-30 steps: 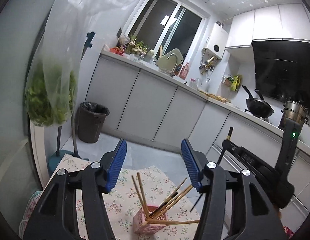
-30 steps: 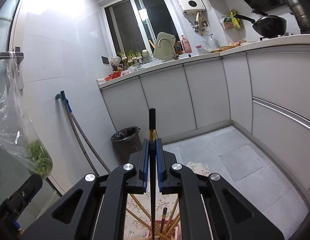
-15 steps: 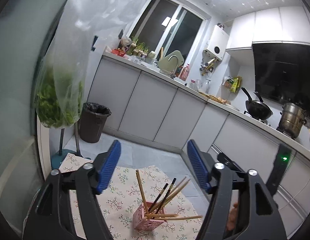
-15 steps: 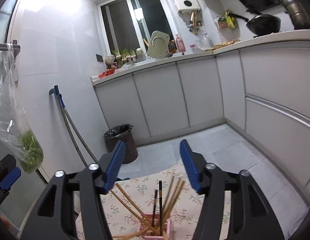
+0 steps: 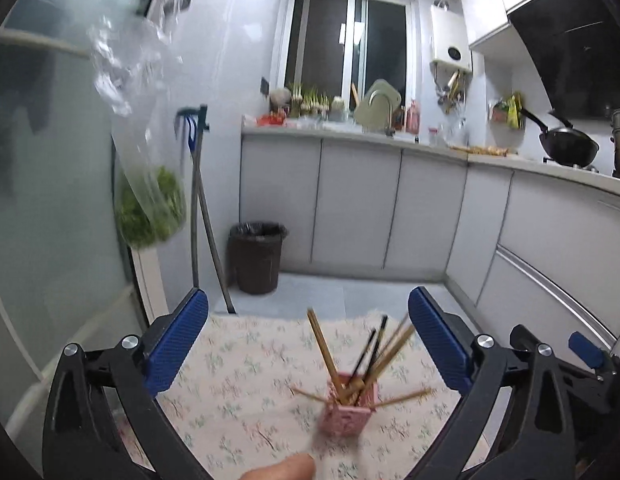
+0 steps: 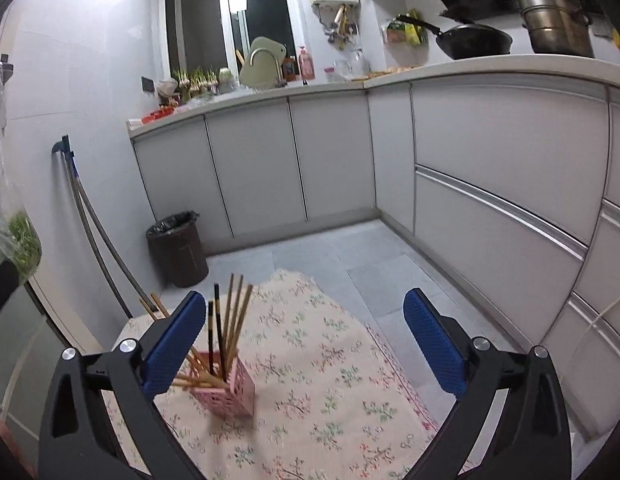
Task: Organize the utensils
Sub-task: 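Open the right tool and raise both tools away from the basket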
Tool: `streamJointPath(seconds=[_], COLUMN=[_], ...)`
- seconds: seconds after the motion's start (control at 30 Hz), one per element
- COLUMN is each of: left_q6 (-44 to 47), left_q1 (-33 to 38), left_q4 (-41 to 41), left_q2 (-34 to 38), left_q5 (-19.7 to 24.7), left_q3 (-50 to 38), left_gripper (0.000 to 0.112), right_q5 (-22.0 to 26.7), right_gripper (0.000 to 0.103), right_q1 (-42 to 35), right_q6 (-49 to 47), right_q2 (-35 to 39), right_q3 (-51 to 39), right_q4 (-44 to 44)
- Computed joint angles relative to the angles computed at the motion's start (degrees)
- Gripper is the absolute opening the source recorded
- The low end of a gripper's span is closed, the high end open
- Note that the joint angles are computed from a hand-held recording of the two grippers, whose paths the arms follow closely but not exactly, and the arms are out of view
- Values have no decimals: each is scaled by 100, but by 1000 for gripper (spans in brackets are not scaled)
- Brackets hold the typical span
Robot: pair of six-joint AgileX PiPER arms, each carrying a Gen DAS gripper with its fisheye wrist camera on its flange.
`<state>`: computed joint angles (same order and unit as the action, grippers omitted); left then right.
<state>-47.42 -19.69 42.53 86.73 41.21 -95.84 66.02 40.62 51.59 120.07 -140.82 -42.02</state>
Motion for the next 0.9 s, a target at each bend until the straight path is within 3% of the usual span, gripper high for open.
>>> streamJointPath(seconds=[0.13,0.27,0.9], left_q6=[-380,306,650], left_q1=[-90,-51,-82], left_q4=[223,-436,-627], left_q2=[-17,198,406], left_q5=[-35,124,106], left_q3=[165,-153,-259], left_gripper=[96,96,96], right_q5=[51,93,212], right_gripper=[96,96,96], right_q1=[-9,-46,-162], right_q6=[-5,-144,-357], right_q2=[-99,-53,192], right_q3=[188,69,-337], right_q4=[-1,164,455])
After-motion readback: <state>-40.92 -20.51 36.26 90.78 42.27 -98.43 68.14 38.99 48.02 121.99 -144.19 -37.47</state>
